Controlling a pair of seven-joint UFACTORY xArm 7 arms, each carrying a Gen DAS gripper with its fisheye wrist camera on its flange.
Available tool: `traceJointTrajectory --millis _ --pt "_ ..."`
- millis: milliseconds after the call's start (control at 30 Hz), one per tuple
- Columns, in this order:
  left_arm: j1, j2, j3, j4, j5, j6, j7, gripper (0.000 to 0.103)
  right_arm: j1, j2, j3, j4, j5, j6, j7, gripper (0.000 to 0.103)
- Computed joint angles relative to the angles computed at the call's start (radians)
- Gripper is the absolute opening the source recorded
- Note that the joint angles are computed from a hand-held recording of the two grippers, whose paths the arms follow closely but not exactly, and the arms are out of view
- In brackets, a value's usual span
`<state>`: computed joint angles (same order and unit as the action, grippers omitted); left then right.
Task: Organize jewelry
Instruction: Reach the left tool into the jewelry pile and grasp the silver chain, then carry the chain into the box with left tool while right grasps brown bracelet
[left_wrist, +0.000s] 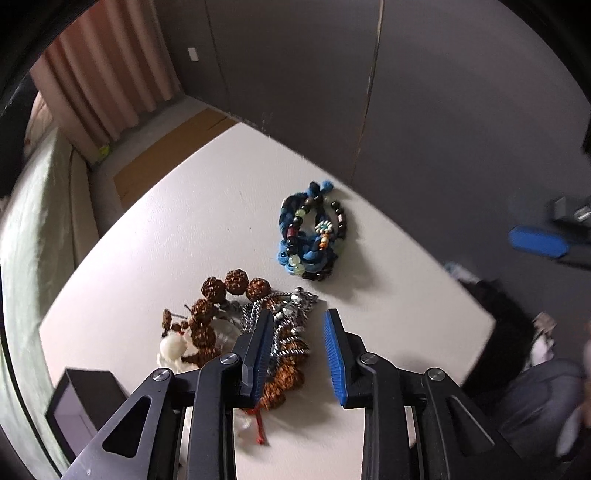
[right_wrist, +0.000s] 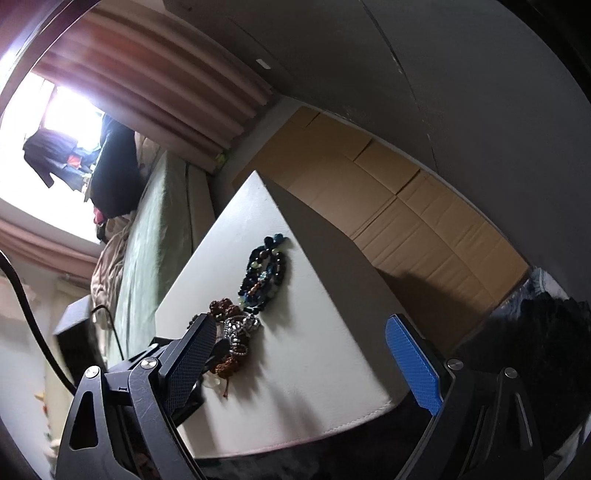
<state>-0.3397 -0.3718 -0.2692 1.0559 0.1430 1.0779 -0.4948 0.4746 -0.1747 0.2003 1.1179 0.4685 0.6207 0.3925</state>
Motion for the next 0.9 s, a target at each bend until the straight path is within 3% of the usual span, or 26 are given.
traceJointTrajectory --millis 300,367,433,500,533,900 --pt "-0.010 0.081 -0.022 0.031 0.109 0.049 0.001 0.029 -0.005 -0.012 -0.016 -0.008 0.037 0.003 -0.039 0.095" --pt "-0.013 0.080 -0.019 0.023 0.120 0.045 -0.002 0.024 -0.006 -0.008 -0.015 -0.006 0.036 0.005 -0.041 0.095" --pt "-0.018 0.063 -0.004 0.008 0.102 0.034 0.015 0.023 -0.007 -0.005 -0.012 -0.002 0.031 0.008 -0.039 0.095" --pt "-0.016 0.050 0.005 -0.001 0.080 0.011 0.013 0.007 -0.007 -0.001 -0.007 0.004 0.020 0.010 -0.034 0.095" --pt "-0.015 0.034 0.011 -0.010 0.068 0.000 0.016 0.006 -0.007 0.003 -0.004 0.009 0.014 0.011 -0.029 0.095" --pt "0.050 -0.129 0.030 -0.019 0.018 -0.026 0.027 0.005 0.007 0.051 0.017 0.050 -0.023 0.026 -0.013 0.095"
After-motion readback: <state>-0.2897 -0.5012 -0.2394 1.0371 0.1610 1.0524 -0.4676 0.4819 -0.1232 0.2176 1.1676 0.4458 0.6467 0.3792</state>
